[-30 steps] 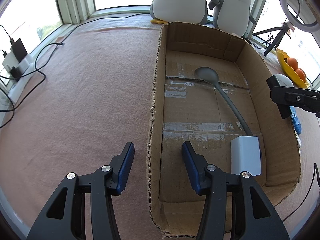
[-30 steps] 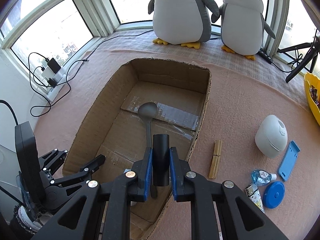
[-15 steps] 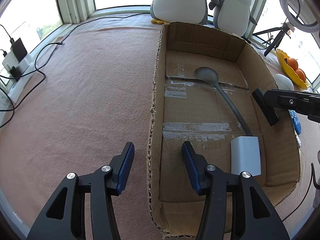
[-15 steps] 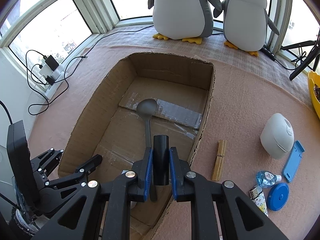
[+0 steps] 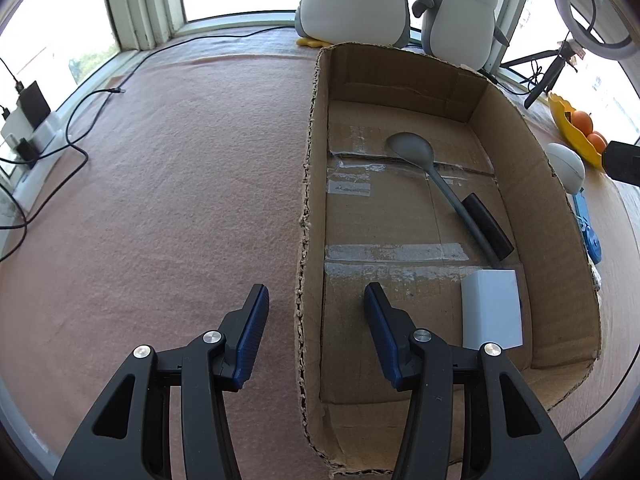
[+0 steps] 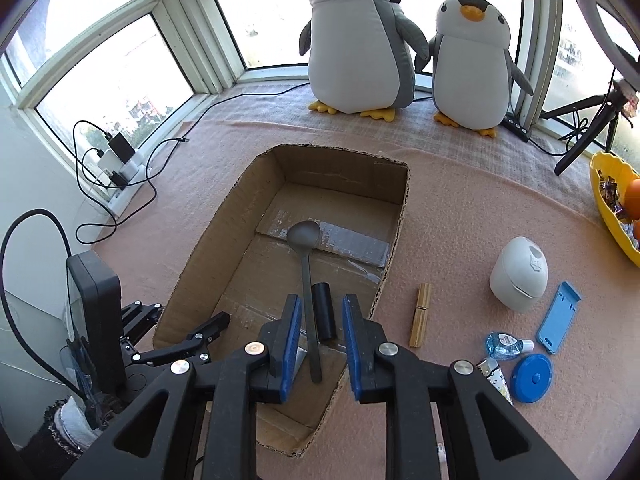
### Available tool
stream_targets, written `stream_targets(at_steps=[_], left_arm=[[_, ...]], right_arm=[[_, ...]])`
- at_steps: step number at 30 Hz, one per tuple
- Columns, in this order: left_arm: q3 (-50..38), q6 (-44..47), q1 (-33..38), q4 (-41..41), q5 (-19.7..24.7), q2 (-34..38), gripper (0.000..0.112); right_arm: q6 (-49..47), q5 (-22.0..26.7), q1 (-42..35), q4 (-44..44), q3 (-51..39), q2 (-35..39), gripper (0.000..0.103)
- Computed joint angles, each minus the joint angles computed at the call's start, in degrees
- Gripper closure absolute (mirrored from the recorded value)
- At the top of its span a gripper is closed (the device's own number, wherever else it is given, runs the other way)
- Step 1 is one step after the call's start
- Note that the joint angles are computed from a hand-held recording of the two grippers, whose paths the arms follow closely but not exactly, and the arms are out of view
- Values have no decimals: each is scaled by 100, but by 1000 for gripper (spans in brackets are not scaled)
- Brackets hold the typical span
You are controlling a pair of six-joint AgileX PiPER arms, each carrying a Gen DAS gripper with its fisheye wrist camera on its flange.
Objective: Organize rigid objects
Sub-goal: 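Carry the black cylinder into the box beside the spoon and release, then reach the right gripper to the white lotion tube and grasp it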
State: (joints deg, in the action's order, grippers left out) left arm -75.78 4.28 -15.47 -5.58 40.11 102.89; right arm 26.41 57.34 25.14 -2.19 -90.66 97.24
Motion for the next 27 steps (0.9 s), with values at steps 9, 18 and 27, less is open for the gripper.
stream_targets(at_steps=[9,18,27], left_arm=[[-23,195,4,1,3,6,62],[-17,235,-59,147,-14,-7,62],[-25,319,-69,207,-3,-10,62]], right_arm=[[713,473,144,-663,233,-955,74],[1438,1106,385,-1290,777,-2078,64],[2277,969,684,-1283,2144,-3022,49]])
